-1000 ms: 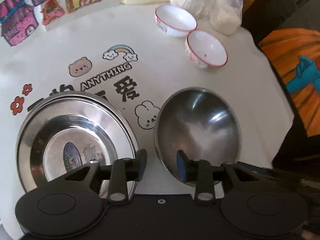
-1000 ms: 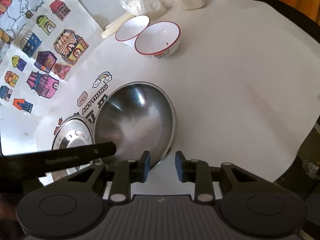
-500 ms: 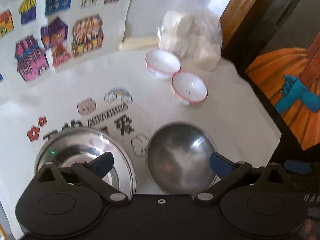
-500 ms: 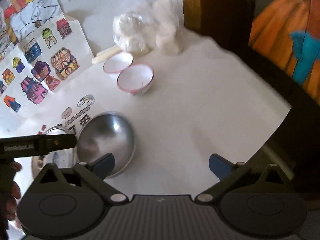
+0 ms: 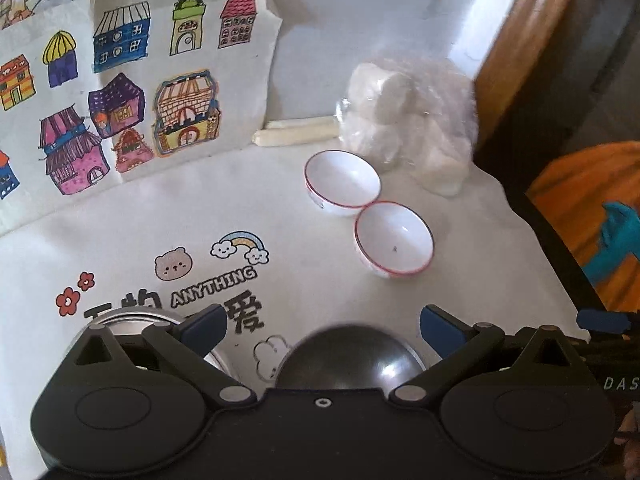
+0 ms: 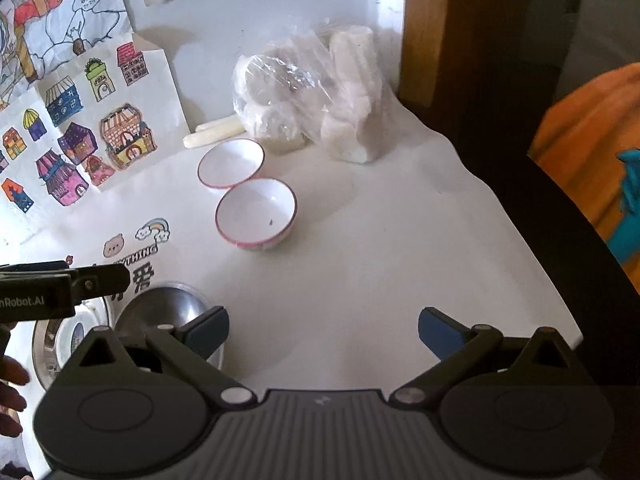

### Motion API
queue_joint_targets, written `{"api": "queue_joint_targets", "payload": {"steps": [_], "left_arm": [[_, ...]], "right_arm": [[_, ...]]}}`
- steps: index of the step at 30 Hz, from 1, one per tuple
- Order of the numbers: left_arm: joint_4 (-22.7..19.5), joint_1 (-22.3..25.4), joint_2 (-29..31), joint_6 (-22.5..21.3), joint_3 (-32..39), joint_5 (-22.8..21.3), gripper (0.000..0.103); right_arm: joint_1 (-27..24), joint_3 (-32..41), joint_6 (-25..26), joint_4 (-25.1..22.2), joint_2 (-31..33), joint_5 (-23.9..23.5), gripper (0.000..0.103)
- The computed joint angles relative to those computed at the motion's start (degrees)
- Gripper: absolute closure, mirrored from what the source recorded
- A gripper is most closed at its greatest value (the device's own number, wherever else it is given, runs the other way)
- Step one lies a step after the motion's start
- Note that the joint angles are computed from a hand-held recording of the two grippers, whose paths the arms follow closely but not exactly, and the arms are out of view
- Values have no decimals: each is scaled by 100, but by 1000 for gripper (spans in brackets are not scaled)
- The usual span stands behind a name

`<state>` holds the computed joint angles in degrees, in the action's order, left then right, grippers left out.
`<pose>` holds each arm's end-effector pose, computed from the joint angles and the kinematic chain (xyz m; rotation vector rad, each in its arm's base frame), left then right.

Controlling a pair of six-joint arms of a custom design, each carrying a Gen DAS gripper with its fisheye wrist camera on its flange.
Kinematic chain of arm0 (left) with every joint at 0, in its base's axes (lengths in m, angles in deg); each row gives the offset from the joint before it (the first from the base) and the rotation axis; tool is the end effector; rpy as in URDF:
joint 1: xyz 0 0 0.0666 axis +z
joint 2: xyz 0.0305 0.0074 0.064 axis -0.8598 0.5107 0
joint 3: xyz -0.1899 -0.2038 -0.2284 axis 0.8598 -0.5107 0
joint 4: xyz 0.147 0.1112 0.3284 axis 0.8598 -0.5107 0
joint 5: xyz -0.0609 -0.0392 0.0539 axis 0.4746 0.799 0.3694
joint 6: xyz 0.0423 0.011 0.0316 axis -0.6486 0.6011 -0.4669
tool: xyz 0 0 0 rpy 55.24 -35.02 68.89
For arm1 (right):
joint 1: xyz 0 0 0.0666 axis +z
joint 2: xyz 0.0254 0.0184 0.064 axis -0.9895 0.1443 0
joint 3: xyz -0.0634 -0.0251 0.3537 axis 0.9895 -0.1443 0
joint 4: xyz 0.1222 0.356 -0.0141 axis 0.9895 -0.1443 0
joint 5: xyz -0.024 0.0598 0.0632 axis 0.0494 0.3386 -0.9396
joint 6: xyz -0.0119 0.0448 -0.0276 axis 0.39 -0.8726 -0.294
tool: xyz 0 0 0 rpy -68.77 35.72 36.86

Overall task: Organize plates and bowls
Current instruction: 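Move both grippers to the nearer red-rimmed white bowl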

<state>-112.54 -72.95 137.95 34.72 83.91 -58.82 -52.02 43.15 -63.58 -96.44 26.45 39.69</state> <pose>0.4856 -0.1192 0.4474 -0.1104 2.5450 -0.2478 0.4914 0.2732 0.4608 -0.1243 2.5951 0.1229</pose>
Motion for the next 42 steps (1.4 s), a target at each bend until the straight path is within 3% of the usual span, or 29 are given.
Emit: {"api": "queue_joint_targets", "payload": {"steps": [3, 9, 14, 22, 29, 37, 42], "left_arm": [[-253, -123, 382, 355, 391, -293, 1], [-851, -264, 1202, 662, 1376, -836, 1], [-1237, -348, 1855, 598, 2222, -1141, 1], [-2080, -426, 2904, 510, 3587, -1244, 1], [-2470, -417, 3282, 455, 4066, -1399, 1], [-2662, -349, 3448, 527, 4247, -1398, 1], [-2699, -331, 3503, 569, 4308, -1373, 4]], "right_arm": [[-222, 9, 357, 226, 145, -290, 0], [-638, 183, 794, 520, 548, -844, 0], [-841, 422, 1043, 669, 825, -1159, 0], [-967, 1155, 1803, 662, 1503, -1444, 0], [-974, 1633, 2289, 570, 1924, -1590, 0], [-970, 1896, 2287, 446, 2173, -1778, 1], [-927, 2211, 2391, 275, 2388, -1844, 13]]}}
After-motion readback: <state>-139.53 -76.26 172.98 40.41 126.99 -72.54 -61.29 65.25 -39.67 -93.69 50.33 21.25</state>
